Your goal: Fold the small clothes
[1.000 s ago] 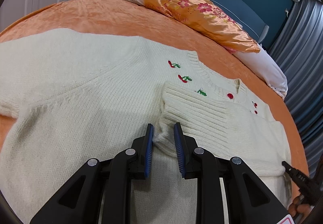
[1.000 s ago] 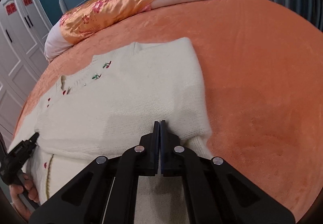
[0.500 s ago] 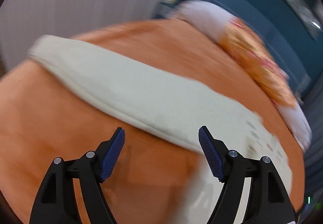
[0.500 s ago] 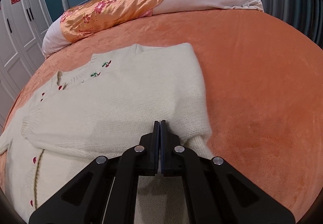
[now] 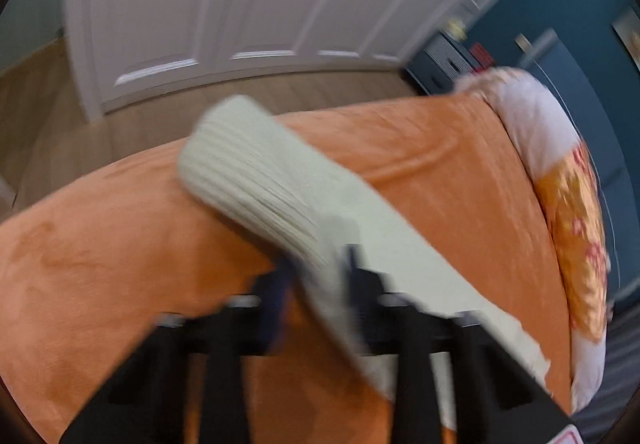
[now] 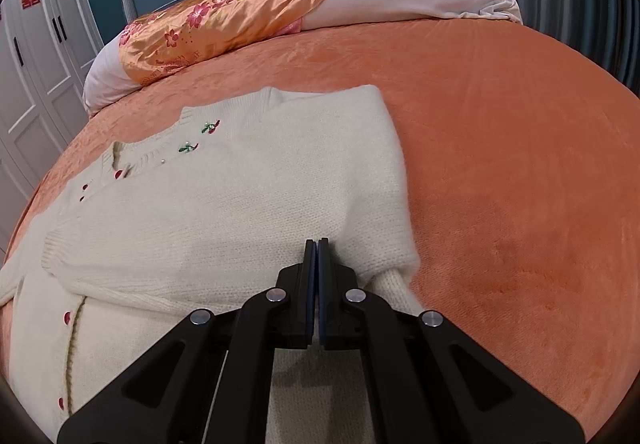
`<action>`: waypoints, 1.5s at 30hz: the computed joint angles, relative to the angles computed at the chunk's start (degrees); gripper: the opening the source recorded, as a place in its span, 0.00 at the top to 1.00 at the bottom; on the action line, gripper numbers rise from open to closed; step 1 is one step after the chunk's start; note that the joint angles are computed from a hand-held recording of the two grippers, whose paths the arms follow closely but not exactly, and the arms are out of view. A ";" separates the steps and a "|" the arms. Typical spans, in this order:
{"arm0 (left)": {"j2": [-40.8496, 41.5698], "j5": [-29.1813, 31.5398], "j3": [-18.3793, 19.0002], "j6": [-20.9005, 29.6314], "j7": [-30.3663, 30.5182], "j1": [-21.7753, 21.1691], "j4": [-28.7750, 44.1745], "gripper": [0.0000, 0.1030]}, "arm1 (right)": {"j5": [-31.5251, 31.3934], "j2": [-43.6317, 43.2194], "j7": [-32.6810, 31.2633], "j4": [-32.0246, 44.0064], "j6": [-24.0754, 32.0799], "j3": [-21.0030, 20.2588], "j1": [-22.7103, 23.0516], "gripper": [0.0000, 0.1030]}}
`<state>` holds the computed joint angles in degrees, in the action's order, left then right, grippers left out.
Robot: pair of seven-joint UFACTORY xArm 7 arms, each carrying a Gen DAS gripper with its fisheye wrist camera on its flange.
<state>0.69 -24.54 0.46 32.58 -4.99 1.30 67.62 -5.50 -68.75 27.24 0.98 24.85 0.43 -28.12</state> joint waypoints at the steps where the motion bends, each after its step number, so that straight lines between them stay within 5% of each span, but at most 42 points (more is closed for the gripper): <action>1: -0.79 2.19 -0.78 -1.31 -0.64 -0.83 0.19 0.91 | 0.12 -0.14 0.02 -0.13 -0.12 -0.15 0.06 1.00; 5: -5.65 4.71 -3.45 -5.70 3.69 -5.37 -0.05 0.92 | 1.08 -0.27 -0.97 -0.78 -1.55 -1.95 0.21 1.00; 13: -9.45 -1.09 -11.95 -9.38 12.39 -24.39 0.40 0.92 | 3.26 -0.76 -1.96 -1.50 -2.80 -2.70 0.46 1.00; 18: -2.64 13.66 -19.52 -9.41 -2.56 -31.59 -1.22 0.82 | 4.74 -1.40 -2.98 -2.12 -3.54 -3.93 0.75 1.00; 21: -0.44 20.75 -20.15 -8.57 -11.02 -35.13 -4.74 0.82 | 5.97 -1.96 -4.13 -2.69 -4.19 -5.38 1.01 1.00; 23: -1.86 15.30 -19.54 -11.10 -8.34 -36.14 -8.85 0.81 | 6.88 -2.10 -5.09 -2.95 -4.67 -6.28 1.15 1.00; 25: -5.78 6.79 -18.04 -11.80 -3.20 -36.67 -12.99 0.66 | 7.91 -2.25 -6.12 -3.26 -5.25 -7.27 1.36 1.00; 28: -11.86 1.29 -14.62 -15.64 -1.60 -36.45 -19.10 0.56 | 9.40 -2.33 -7.34 -3.23 -5.43 -8.12 1.50 1.00; 32: -14.59 4.27 -11.06 -14.88 -4.80 -31.78 -21.07 0.53 | 10.47 -3.12 -7.42 -2.86 -4.32 -7.24 1.48 0.99; 35: -14.29 -0.92 -6.45 -12.73 -3.26 -30.11 -21.28 0.53 | 10.12 -1.36 -6.36 -0.72 -2.07 -5.43 1.15 0.98; 37: -13.86 -5.03 -4.58 -12.61 -1.87 -29.18 -21.14 0.53 | 9.86 -1.80 -5.03 0.67 -0.40 -4.46 1.91 0.85; 39: -13.73 -5.22 -4.70 -12.83 -2.13 -27.18 -21.27 0.53 | 10.99 -3.21 -3.54 1.01 -0.80 -4.85 4.66 0.54; 45: -13.80 -10.79 -3.91 -12.21 2.31 -26.98 -20.87 0.53 | 17.09 6.95 -2.36 5.34 -8.76 -10.17 18.12 0.48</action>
